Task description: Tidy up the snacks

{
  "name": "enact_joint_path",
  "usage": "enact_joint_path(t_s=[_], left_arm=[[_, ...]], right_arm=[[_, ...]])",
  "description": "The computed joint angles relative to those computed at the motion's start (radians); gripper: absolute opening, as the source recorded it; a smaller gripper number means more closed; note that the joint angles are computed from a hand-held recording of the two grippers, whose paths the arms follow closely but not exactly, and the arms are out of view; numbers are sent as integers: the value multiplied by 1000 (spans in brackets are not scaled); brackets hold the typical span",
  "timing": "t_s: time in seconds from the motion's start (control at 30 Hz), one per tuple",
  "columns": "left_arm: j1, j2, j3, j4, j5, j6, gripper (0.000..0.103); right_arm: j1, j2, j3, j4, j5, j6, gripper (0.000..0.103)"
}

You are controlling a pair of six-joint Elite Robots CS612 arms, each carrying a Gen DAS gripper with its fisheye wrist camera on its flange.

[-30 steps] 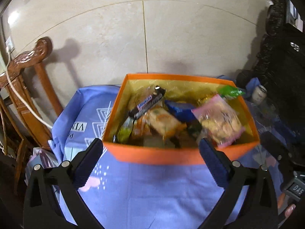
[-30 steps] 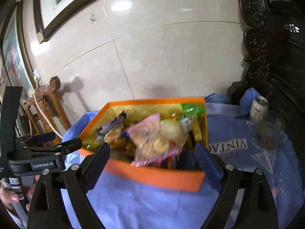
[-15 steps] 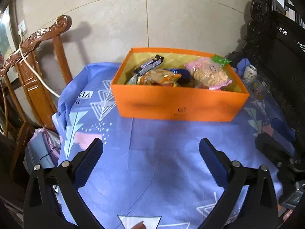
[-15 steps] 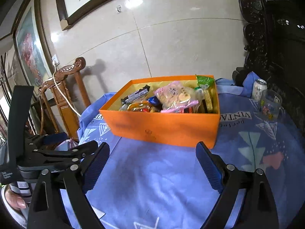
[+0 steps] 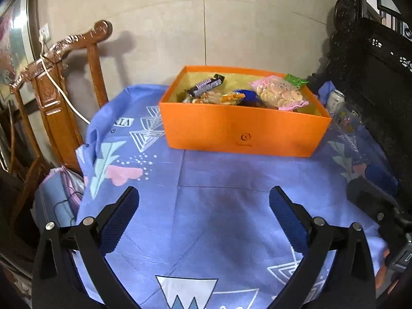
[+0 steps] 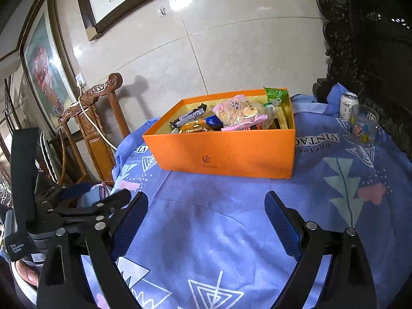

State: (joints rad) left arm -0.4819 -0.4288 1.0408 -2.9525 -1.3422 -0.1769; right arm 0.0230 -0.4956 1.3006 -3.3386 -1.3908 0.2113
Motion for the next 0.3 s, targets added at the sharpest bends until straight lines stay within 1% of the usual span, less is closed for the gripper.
enact_joint_path(t_s=[0.07, 0.1, 0.17, 0.2, 0.3], left_arm=[[4, -6, 8, 8, -38, 5, 99], [4, -8, 10, 14, -38, 6, 99], [-2, -13, 21, 19, 7, -1, 99], [-4, -14, 28, 12, 16, -2, 99], [-4, -17, 36, 20, 6, -4, 99]], right_arm=[[0, -1, 8, -10, 0, 7, 92], [-1, -1, 10, -14, 2, 10, 92], [-2, 0, 17, -22, -2, 19, 94], [-1, 0, 20, -25, -6, 20, 95], [2, 2, 25, -23, -20, 6, 95]])
